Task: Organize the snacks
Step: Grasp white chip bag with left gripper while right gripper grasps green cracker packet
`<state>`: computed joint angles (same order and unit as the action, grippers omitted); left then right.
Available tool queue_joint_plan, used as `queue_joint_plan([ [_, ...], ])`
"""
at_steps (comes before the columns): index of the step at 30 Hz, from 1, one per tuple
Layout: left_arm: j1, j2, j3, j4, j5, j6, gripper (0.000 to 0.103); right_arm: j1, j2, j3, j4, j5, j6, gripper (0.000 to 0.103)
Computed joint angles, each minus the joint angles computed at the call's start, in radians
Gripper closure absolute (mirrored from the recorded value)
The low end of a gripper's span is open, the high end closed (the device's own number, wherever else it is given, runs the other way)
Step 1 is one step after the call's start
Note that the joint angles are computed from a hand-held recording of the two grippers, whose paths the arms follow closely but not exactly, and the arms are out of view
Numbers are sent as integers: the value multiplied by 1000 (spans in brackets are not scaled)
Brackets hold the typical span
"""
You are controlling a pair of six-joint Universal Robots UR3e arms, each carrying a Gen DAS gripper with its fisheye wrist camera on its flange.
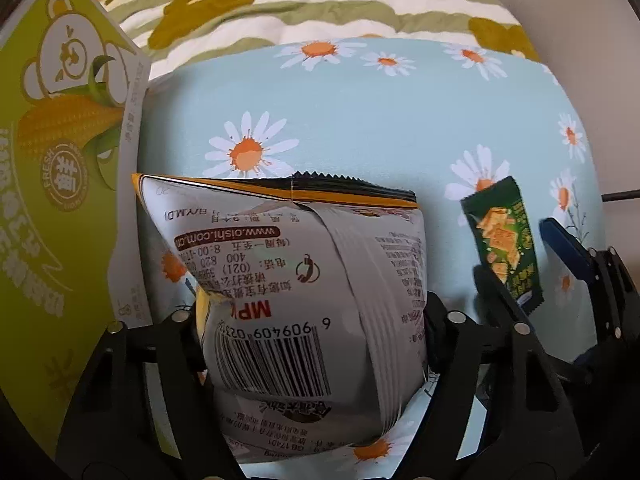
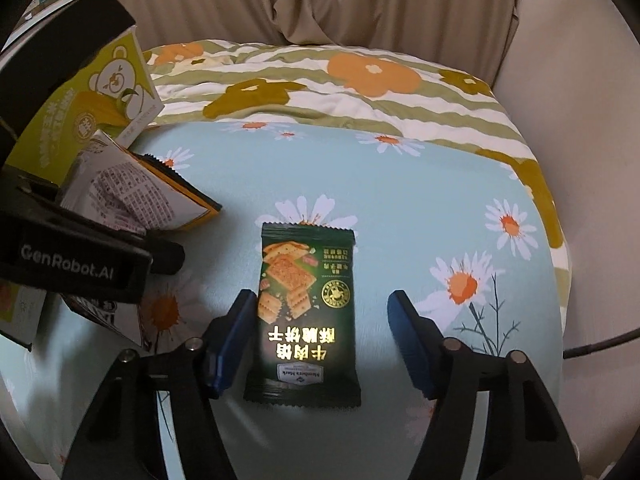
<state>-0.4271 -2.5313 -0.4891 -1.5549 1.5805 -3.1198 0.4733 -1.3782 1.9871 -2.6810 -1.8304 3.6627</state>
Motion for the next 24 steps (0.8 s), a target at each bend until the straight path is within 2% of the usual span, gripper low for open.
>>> queue_joint_plan([
  [4,8,78,-144,83,-21,9,41,-1,13,-16,-6,0,-9,51],
  [6,10,112,-205,120,-24,9,41,-6,18,-21,-9,3,-14,60],
  [8,15,135,-246,143,-32,2,42,-4,13,-15,-11,3,-11,63],
  [16,19,221,-339,216,-62,-4,43,-14,-65,19,3,17,-12,63],
  [24,11,379,-423,265,-93,-36,43,-15,-269,-8,161,1,-3,63],
])
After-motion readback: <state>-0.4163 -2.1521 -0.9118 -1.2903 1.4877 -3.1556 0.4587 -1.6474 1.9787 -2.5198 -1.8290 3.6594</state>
